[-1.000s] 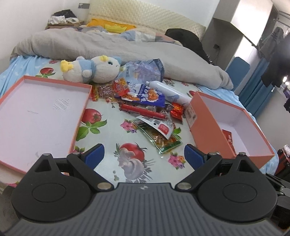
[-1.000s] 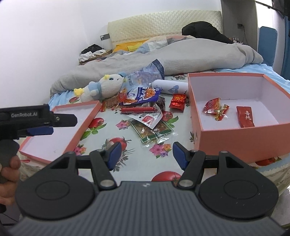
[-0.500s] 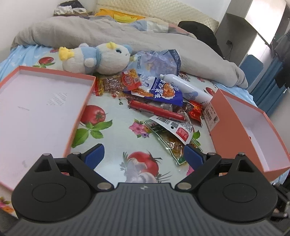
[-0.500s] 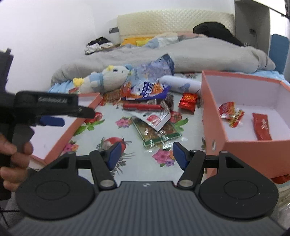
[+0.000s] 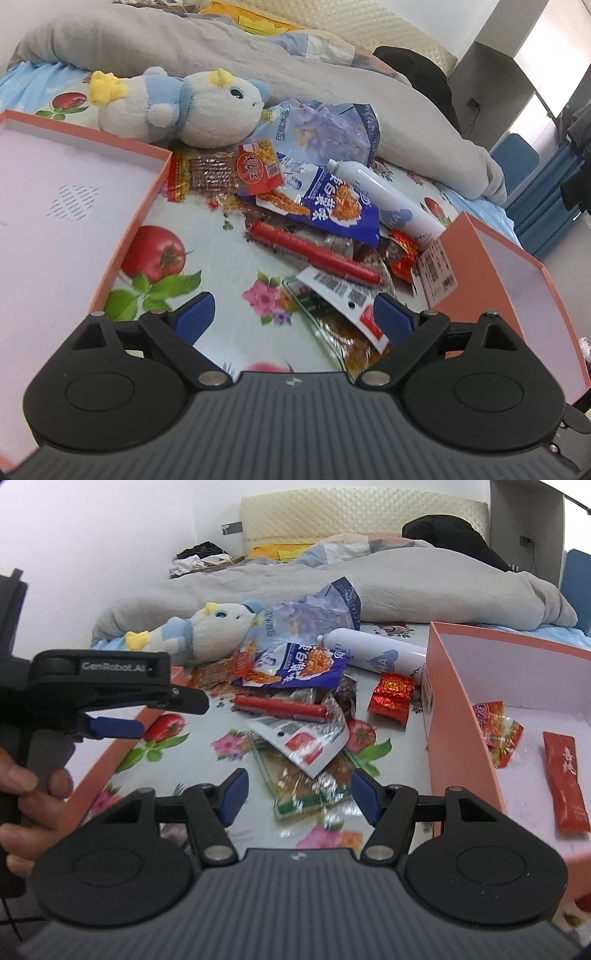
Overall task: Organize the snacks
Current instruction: 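Lower both grippers toward the remaining snacks in the pile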
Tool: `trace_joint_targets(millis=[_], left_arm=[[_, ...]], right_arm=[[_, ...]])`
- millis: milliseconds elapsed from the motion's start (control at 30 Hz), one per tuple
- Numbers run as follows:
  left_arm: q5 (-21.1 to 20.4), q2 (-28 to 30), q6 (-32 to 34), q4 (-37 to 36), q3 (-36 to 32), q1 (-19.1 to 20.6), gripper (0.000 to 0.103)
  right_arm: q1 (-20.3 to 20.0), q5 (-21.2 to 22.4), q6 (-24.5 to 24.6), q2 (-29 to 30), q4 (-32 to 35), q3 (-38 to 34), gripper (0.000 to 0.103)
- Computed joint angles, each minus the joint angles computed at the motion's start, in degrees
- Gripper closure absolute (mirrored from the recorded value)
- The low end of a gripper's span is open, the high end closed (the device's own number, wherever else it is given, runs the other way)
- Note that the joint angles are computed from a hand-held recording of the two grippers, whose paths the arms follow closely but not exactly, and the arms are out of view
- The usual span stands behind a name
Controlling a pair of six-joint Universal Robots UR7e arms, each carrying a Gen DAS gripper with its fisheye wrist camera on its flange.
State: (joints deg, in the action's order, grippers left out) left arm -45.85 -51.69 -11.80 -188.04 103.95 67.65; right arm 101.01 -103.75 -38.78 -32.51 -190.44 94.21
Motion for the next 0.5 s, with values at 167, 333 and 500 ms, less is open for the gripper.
trace_joint_targets(millis=[167, 333, 500], left_arm=[[-4.30, 1.83, -0.66, 1.67, -3.98, 2.78, 0.019], [-9.84, 3.99, -2.38, 3.11, -8.09, 5.86, 0.036], [-14.72, 5.93, -2.28, 4.07, -11.63, 8.16, 0.048]], right_arm=[[-0.28, 0.33, -0.04, 3.77, 2.40, -6.28, 0.040], [-0.01, -1.81, -0.96, 8.11, 5.95, -13.78, 0.040], [-0.44, -0.60, -1.24, 10.94, 9.68, -19.25, 0.044]])
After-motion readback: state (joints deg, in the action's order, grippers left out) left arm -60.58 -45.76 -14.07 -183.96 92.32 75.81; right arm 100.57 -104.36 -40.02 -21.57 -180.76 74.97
